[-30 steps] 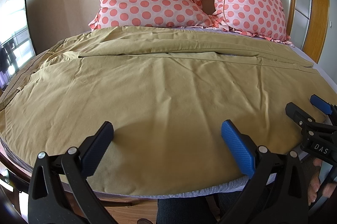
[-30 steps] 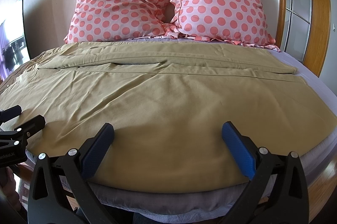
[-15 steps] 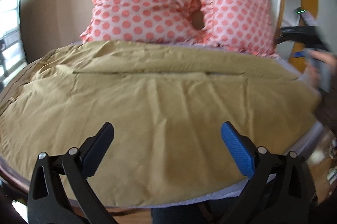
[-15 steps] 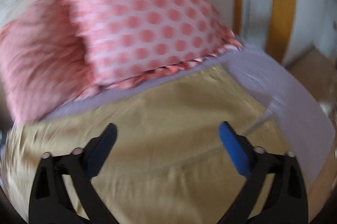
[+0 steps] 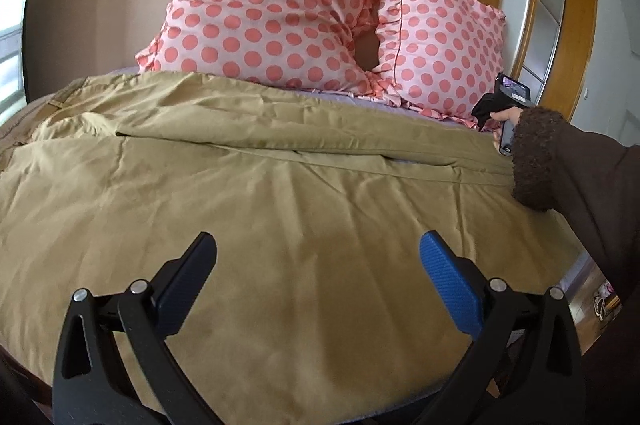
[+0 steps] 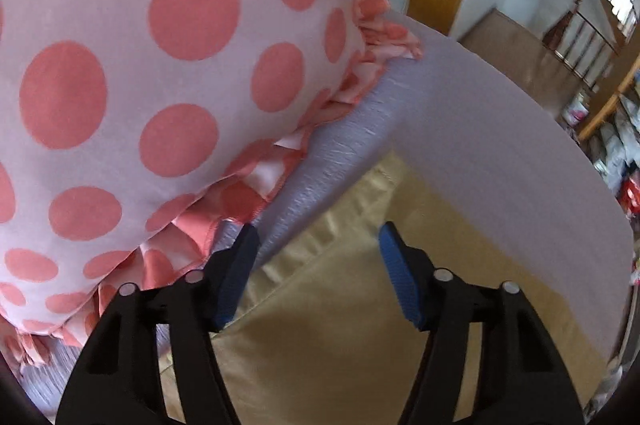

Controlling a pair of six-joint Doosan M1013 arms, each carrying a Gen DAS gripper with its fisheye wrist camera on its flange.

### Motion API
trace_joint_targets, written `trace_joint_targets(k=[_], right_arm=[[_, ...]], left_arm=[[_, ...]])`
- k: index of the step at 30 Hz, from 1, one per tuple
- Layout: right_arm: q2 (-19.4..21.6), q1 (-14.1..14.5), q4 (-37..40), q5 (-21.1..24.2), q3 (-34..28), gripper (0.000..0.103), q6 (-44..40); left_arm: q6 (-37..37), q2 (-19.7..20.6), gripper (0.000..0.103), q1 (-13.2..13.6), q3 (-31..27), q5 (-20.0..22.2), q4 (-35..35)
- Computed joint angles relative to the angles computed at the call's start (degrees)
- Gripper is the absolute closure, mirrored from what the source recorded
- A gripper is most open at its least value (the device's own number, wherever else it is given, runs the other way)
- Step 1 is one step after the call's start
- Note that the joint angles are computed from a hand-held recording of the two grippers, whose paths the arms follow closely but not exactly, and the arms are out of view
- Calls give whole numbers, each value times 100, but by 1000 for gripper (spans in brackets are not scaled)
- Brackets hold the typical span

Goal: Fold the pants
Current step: 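Move the right tool to the pant leg hems and grasp them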

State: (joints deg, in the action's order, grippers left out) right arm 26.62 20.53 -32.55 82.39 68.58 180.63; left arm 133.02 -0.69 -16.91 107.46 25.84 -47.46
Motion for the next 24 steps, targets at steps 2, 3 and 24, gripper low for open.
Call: trace_joint_targets(k=[2, 3, 24], right_arm=[[-113, 89, -328, -175, 256, 71, 104], [-196, 113, -438, -322, 413, 83, 195], [-2776, 2593, -3536, -2971, 4269, 91, 6499]], left_arm=[[81, 29, 2, 20, -9, 72, -151], [96, 32, 2, 29, -11, 91, -195], [884, -213, 2, 613, -154, -338, -1363]])
